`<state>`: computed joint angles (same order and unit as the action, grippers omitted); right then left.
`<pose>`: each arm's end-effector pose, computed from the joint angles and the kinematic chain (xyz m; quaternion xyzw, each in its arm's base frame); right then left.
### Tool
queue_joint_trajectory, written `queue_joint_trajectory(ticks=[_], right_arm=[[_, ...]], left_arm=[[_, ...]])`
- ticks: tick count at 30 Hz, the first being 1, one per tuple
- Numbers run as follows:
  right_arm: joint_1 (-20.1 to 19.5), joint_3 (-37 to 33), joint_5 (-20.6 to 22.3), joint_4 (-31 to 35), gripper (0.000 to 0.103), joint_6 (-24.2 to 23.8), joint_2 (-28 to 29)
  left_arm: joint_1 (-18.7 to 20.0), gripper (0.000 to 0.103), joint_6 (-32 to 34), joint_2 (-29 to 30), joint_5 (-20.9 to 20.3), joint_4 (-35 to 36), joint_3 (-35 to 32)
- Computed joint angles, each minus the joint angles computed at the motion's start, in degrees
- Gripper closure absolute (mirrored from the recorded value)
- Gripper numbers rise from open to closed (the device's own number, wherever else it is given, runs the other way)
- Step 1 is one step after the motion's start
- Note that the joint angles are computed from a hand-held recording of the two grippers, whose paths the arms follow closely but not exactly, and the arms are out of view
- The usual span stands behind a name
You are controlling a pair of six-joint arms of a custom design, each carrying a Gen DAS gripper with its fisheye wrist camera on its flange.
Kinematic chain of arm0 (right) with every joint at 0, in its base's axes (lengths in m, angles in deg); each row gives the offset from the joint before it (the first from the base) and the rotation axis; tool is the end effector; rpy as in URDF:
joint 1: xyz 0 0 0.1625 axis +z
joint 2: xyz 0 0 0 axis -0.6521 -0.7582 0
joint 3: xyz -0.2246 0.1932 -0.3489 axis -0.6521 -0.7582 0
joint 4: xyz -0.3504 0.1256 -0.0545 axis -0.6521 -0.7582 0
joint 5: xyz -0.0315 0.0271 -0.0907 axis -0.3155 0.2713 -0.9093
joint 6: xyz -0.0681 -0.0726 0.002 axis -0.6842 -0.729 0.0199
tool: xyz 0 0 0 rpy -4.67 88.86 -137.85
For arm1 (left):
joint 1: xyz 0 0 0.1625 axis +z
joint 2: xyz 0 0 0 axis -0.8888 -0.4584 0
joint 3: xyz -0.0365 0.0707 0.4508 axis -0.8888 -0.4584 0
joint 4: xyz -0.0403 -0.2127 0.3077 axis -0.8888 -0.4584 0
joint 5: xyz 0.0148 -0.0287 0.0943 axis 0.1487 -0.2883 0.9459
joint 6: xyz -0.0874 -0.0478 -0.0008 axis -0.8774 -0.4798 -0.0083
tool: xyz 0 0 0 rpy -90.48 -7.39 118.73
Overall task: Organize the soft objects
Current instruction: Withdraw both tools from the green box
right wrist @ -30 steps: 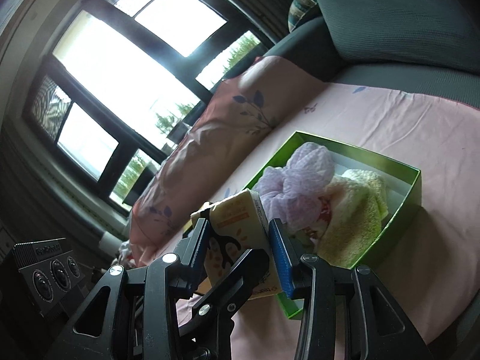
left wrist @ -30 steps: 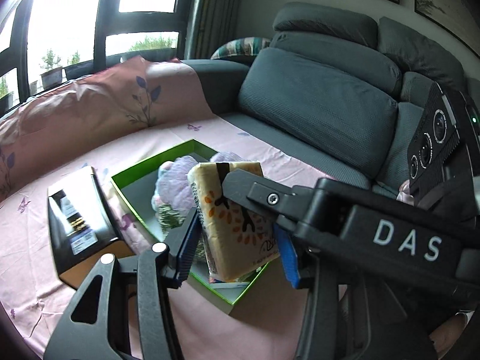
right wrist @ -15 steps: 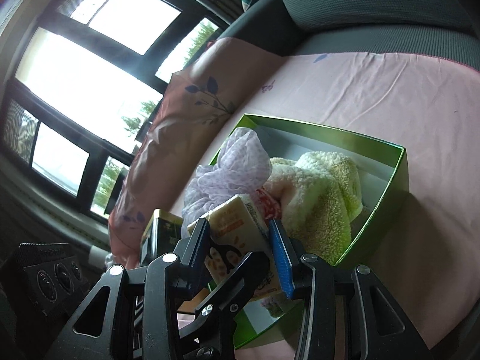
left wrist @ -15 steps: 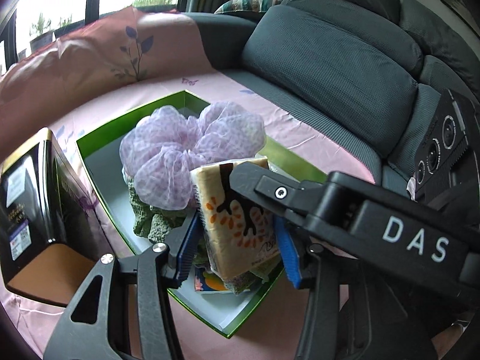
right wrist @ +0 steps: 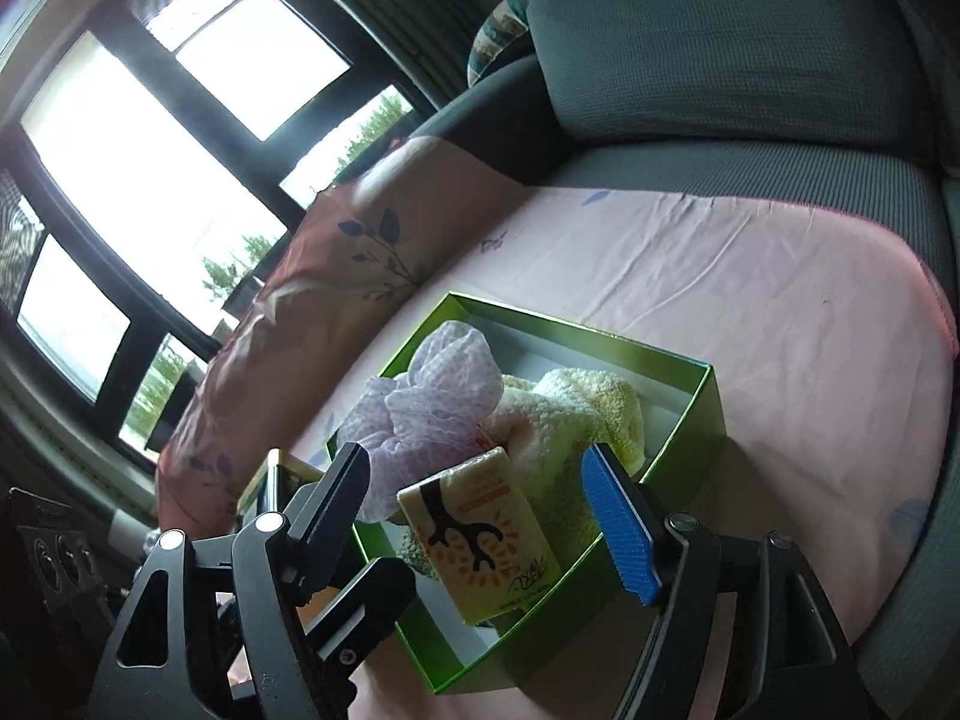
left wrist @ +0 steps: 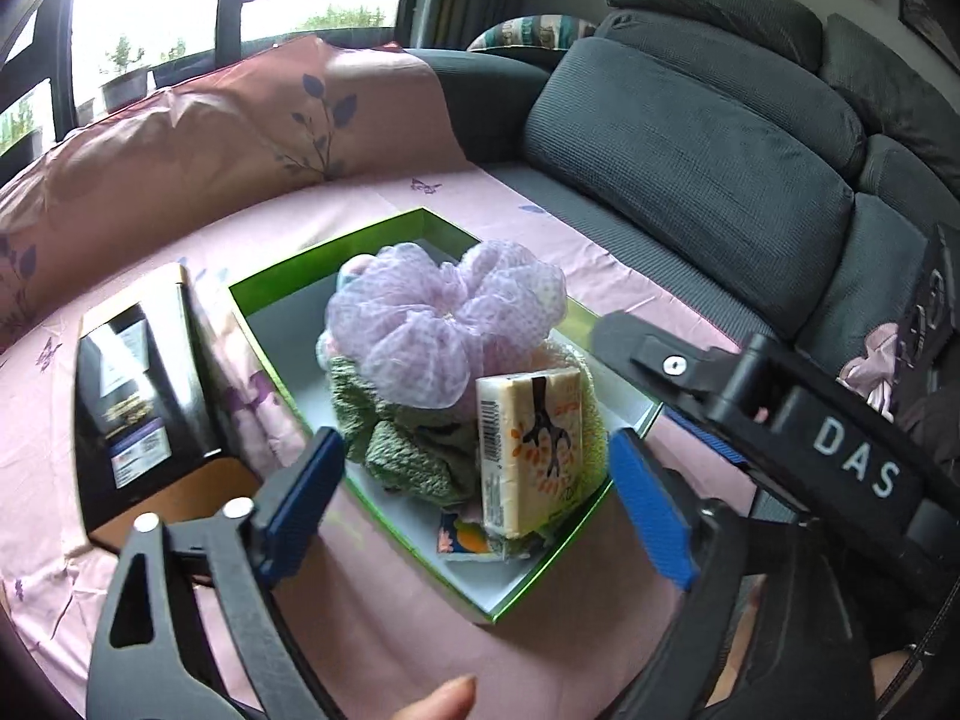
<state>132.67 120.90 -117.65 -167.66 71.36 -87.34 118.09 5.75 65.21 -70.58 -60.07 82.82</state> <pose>0.1168 -0.7385 0.2648 -0.1488 -0.8017 0.5617 0.1402 -0.3592 -0.8173 0.0573 0.3936 0.8839 -0.2038 0.1492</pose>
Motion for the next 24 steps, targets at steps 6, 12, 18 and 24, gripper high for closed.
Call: queue_joint_trajectory(ticks=[6, 12, 18, 24], right_arm=[[2.1, 2.0, -2.5, -4.7, 0.016, -3.3, -0.6], [3.9, 2.8, -5.5, -7.3, 0.016, -6.4, -0.5], [5.1, 2.1, -9.5, -7.7, 0.016, -7.5, 0.2], [5.5, 2.0, -10.8, -8.4, 0.016, -8.1, 0.4]], left_arm=[[0.0, 0.002, -2.1, -4.2, -0.9, -3.9, 5.6], [-0.2, 0.002, -1.7, -7.2, -1.3, -5.8, 9.5], [-0.3, 0.002, -0.8, -8.7, -1.5, -7.4, 11.6], [0.0, 0.002, -0.6, -9.7, -3.1, -7.2, 12.7]])
